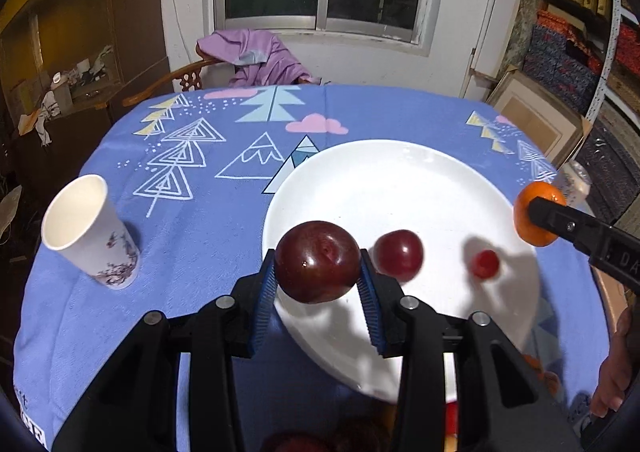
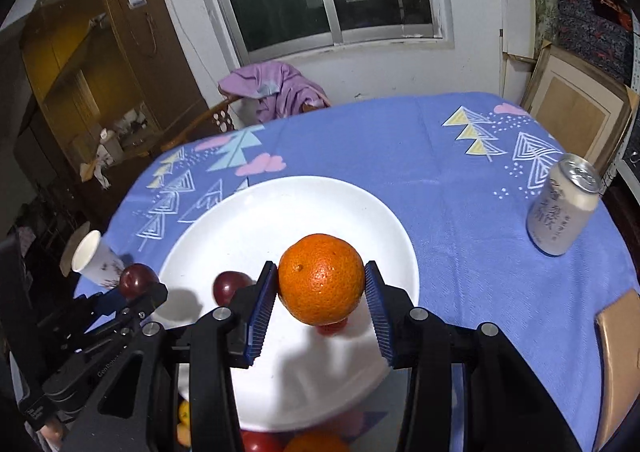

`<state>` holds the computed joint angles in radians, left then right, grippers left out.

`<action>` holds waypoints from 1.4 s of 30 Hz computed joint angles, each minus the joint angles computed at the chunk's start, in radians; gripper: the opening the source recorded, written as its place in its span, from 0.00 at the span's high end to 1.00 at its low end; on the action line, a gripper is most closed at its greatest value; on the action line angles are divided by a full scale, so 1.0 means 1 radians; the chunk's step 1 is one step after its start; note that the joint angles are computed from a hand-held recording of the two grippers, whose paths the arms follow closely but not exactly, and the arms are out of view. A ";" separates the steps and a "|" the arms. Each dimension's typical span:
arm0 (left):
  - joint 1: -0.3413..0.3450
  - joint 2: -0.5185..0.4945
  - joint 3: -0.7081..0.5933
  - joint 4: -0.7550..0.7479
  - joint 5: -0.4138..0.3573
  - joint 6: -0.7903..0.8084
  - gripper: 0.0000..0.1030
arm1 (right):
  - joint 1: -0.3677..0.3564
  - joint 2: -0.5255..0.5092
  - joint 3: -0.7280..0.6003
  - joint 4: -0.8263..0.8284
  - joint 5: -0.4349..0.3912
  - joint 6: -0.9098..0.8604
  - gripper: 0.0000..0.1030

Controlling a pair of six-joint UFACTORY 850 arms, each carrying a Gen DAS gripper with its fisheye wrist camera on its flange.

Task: Organize fruits
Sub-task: 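Release the plum and the tangerine onto the white plate with both tools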

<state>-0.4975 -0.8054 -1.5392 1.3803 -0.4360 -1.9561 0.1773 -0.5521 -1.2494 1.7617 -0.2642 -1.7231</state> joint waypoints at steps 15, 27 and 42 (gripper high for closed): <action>0.015 -0.086 -0.105 -0.160 0.011 0.222 0.62 | 0.027 -0.096 -0.081 -0.139 0.071 0.101 0.56; -0.008 -0.090 -0.113 -0.115 -0.066 0.193 0.47 | 0.030 -0.094 -0.078 -0.110 0.078 0.079 0.56; -0.029 -0.080 -0.097 -0.017 -0.116 0.120 0.35 | 0.017 -0.057 -0.047 0.091 0.049 -0.119 0.54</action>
